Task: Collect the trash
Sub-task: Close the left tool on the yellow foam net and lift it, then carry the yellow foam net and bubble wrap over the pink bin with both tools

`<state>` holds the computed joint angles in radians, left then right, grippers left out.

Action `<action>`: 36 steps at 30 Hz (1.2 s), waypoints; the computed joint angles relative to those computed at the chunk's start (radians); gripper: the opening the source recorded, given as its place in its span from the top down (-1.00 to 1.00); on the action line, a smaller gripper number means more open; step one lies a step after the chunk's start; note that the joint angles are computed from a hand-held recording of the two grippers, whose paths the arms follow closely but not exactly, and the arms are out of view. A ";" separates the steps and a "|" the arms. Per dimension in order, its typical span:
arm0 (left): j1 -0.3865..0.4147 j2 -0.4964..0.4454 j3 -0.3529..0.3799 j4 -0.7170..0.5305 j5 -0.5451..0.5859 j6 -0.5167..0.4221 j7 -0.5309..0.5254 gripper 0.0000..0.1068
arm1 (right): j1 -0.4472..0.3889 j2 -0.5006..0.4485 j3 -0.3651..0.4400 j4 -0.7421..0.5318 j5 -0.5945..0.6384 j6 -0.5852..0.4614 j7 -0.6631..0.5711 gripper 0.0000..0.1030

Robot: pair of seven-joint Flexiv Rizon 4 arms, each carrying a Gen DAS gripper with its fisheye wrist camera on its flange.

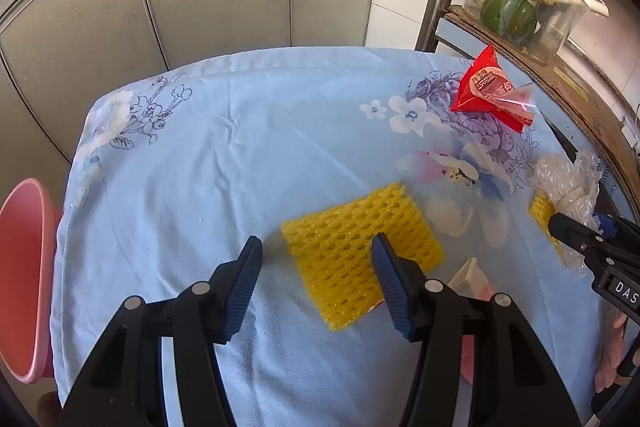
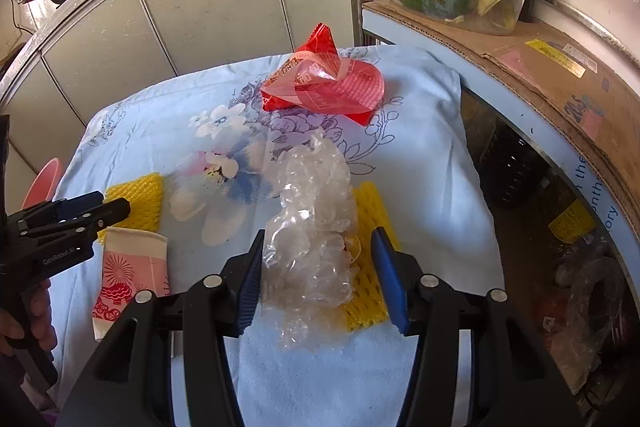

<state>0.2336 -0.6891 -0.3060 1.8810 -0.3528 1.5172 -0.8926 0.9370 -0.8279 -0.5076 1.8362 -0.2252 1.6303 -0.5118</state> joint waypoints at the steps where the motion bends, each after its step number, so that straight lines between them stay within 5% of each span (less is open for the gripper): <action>1: 0.002 0.000 -0.003 0.000 -0.001 -0.001 0.000 -0.06 | 0.001 0.001 -0.001 0.002 0.002 0.007 -0.001 -0.01; 11: 0.011 0.006 -0.016 0.013 -0.011 0.000 -0.001 -0.04 | 0.037 -0.003 -0.032 0.022 0.055 0.046 -0.037 -0.01; 14: 0.037 0.004 -0.049 0.028 -0.010 0.018 0.013 0.04 | 0.037 -0.002 -0.025 0.021 0.064 0.043 -0.049 0.19; 21: 0.136 -0.001 -0.168 0.074 0.038 0.082 0.076 0.92 | 0.067 -0.005 -0.050 0.019 0.074 0.041 -0.057 0.21; 36: 0.460 -0.005 -0.463 0.158 0.120 0.136 0.014 0.93 | 0.094 -0.001 -0.056 -0.042 0.066 0.051 -0.094 0.24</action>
<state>0.6933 -0.6939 -0.7693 2.0386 -0.2332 1.6531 -0.8784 1.0307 -0.8290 -0.5634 1.7946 -0.1597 1.6810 -0.6062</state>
